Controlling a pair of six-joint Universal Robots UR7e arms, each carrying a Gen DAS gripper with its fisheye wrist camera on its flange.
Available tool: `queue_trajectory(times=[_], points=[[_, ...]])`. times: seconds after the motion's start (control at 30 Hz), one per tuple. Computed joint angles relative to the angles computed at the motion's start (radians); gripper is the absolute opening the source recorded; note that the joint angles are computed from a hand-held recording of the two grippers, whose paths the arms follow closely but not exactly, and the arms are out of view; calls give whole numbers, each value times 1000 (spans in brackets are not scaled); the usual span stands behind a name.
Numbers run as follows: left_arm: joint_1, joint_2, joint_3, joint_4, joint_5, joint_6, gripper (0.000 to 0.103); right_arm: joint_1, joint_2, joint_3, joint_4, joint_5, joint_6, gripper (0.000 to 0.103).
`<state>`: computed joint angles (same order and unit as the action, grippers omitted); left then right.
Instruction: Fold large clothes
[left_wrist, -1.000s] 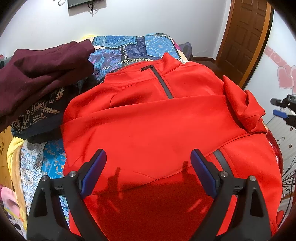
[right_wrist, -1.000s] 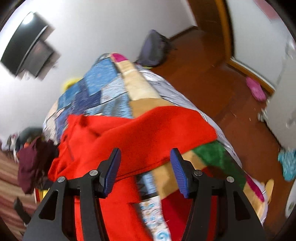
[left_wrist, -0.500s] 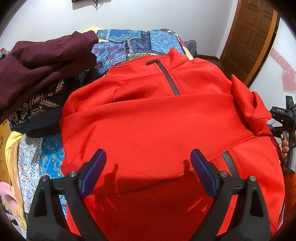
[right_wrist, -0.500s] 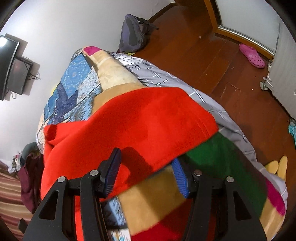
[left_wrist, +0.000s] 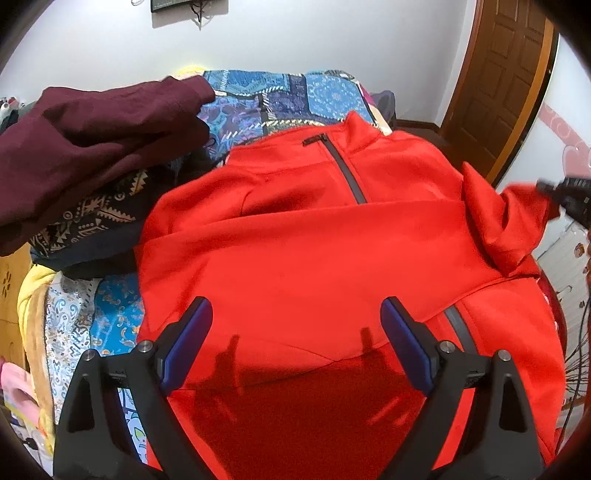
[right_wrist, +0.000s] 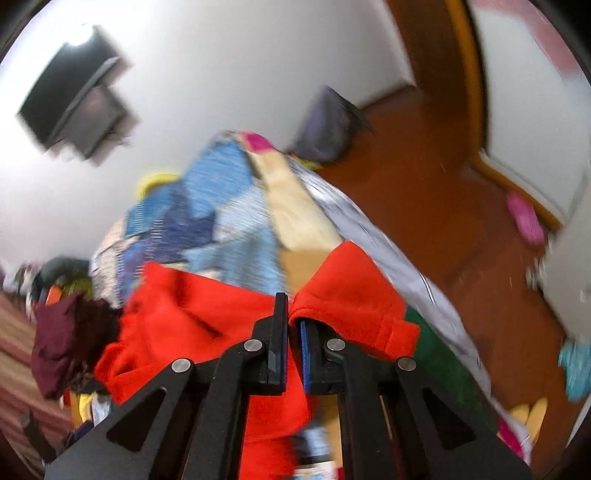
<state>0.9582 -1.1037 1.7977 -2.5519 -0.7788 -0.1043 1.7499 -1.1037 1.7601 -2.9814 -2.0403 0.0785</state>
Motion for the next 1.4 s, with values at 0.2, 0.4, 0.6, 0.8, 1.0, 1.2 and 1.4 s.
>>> queue_trajectory(times=[0.2,0.4,0.6,0.8,1.0,1.2,1.4], points=[[-5,-45,33,-49,1,15,92,137,47,-84,-9,33,-167,5],[-2,-101,66,-98,15,19,92,222,147,-204,127,135,-219,5],[10,-176,108,-129,58,5,92,251,280,-321,337,208,-235,5],[34,-247,155,-117,102,-39,92,249,440,-424,600,226,-218,5],[56,-292,182,-68,120,-92,92,250,520,-446,768,164,-215,5],[79,-283,170,-41,85,-122,92,262,501,-459,873,144,-185,12],[125,-239,120,-20,-49,-169,92,251,375,-358,712,153,-178,37]])
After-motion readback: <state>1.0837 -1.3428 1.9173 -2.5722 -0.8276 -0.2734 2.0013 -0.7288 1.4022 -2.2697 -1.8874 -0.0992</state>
